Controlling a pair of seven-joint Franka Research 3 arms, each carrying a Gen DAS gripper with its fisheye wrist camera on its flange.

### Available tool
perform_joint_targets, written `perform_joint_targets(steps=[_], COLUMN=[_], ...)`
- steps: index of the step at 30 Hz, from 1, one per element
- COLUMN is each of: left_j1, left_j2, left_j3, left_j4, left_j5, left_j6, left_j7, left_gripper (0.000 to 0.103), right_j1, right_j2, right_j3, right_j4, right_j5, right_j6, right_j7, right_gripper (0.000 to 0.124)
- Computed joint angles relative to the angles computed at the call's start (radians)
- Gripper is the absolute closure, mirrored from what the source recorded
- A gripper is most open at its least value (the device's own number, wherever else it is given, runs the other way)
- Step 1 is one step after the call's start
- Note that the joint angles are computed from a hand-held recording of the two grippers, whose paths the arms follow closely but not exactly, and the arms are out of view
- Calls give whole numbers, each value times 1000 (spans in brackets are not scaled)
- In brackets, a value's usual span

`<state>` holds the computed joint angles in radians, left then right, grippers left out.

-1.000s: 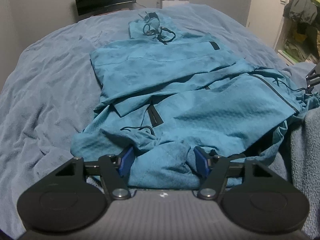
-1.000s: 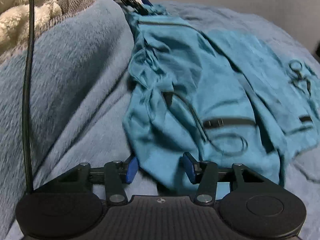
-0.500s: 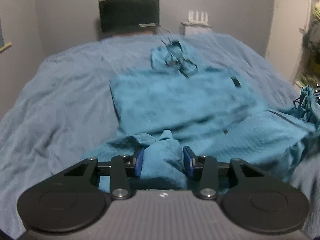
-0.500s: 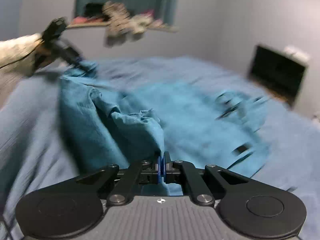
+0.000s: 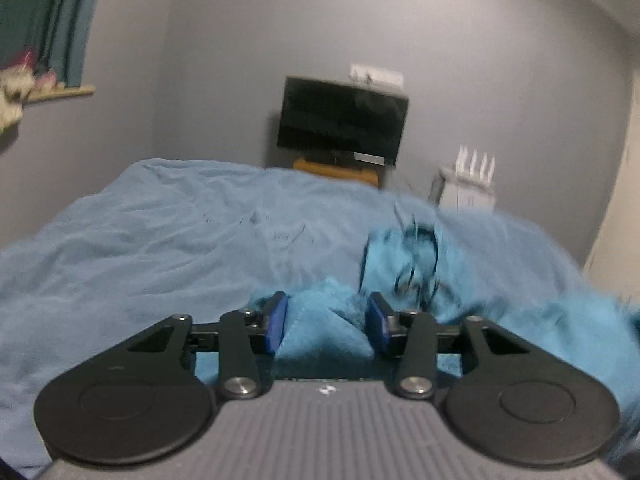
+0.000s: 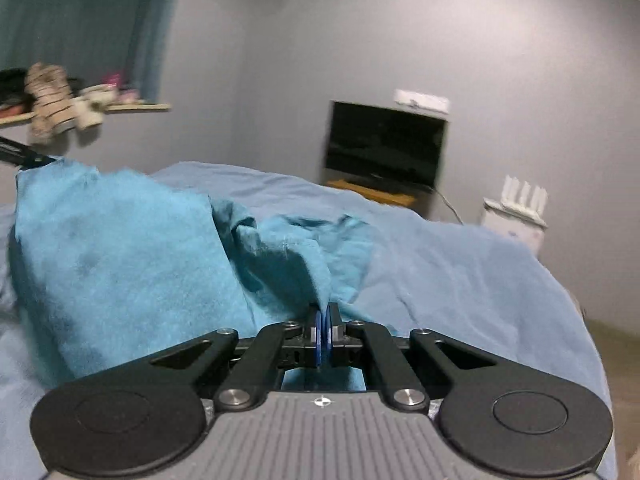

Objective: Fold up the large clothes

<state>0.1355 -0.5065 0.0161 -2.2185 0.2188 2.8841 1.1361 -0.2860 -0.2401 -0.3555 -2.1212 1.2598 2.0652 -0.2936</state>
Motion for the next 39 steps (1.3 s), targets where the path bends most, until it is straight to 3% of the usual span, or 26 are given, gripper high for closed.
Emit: perform_joint_targets(steps=[3, 5, 7, 8, 9, 11, 14, 16, 20, 24, 26, 27, 29, 30, 35, 39], left_j1=[181, 202, 147, 99, 64, 24, 45, 34, -142, -170, -183, -186, -152, -139, -88, -50], left_j2=[51, 86, 115, 130, 142, 173, 222, 243, 269, 274, 257, 250, 241, 238, 261, 296], left_j3=[-118, -122, -70, -23, 12, 58, 62, 80, 235, 263, 276, 280, 245, 228, 150, 93], left_j4=[-3, 3, 1, -5, -12, -11, -1, -5, -1, 19, 19, 22, 23, 20, 30, 52], left_j5=[109, 140, 123, 88, 54, -8, -24, -75, -421, -556, -637, -669, -649, -646, -641, -554], left_j6=[122, 128, 78, 55, 42, -6, -18, 3, 30, -34, -77, -106, -130, -123, -16, 96], left_j7=[-181, -202, -169, -127, -90, -22, 23, 74, 404, 585, 665, 699, 701, 708, 689, 612], left_gripper=[18, 18, 18, 18, 18, 18, 18, 18, 18, 31, 52, 67, 80, 90, 96, 98], right_j1=[26, 40, 57, 57, 46, 17, 0, -12, -52, -89, -99, -96, -82, -72, -35, 8], right_j2=[78, 136, 211, 252, 299, 359, 373, 395, 445, 454, 441, 433, 392, 373, 328, 324], right_j3=[45, 79, 118, 131, 134, 149, 179, 190, 202, 212, 211, 212, 212, 216, 213, 218], right_j4=[32, 57, 91, 117, 156, 193, 172, 189, 250, 273, 268, 258, 213, 187, 143, 165], right_j5=[49, 70, 67, 51, 23, -19, -28, -20, -28, -20, -32, -43, -47, -10, 236, 388], right_j6=[115, 200, 287, 302, 273, 208, 268, 263, 141, 54, 25, 24, 83, 123, 215, 271], right_j7=[41, 61, 148, 225, 307, 421, 422, 430, 467, 444, 424, 395, 314, 254, 62, -95], right_gripper=[121, 119, 106, 93, 80, 70, 59, 56, 58, 71, 78, 97, 116, 118, 121, 121])
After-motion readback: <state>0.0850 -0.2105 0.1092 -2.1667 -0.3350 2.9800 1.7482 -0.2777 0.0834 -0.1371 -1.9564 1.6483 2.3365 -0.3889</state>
